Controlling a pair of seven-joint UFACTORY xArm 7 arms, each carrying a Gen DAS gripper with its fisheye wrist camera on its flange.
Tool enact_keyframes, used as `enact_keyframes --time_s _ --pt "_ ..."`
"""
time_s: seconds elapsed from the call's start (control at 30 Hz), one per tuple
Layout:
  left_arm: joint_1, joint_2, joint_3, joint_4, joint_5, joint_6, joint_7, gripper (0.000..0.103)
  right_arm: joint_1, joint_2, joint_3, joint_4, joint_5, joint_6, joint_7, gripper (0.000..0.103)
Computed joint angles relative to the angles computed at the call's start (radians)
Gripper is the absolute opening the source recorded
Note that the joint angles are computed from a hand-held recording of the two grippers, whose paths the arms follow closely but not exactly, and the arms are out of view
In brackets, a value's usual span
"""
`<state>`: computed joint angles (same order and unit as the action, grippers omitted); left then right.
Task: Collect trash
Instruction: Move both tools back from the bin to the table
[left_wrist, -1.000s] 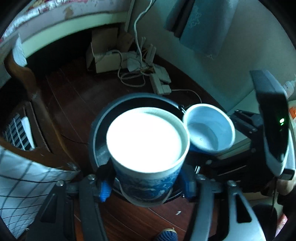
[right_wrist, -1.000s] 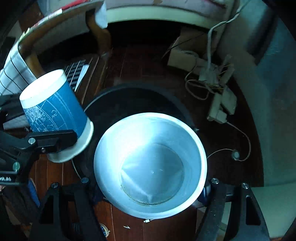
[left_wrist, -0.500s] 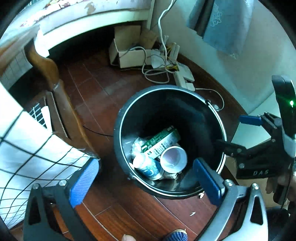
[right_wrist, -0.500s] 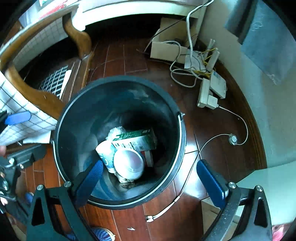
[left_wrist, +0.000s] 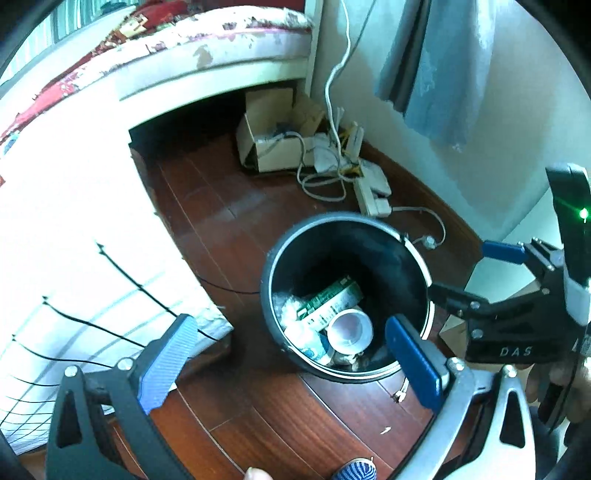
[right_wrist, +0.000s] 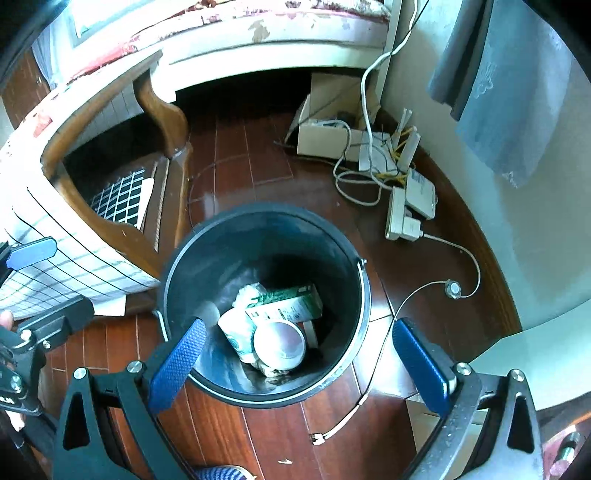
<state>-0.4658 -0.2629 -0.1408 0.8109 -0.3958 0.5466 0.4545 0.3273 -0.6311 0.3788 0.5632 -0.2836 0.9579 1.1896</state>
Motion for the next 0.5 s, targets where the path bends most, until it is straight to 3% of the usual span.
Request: enact_keyframes --time_s 0.3,0.5 --pt "0.037 -0.058 0.056 0.028 -0.029 0.012 0.029 0.102 -0.02 0.101 0.051 0.179 -0.078 0.06 0.032 0.102" --pt "0.086 -0.068 0.099 0.045 -0.034 0.008 0.056 0.102 -0.013 0.266 0.064 0.351 -0.176 0.081 0.046 0.102"
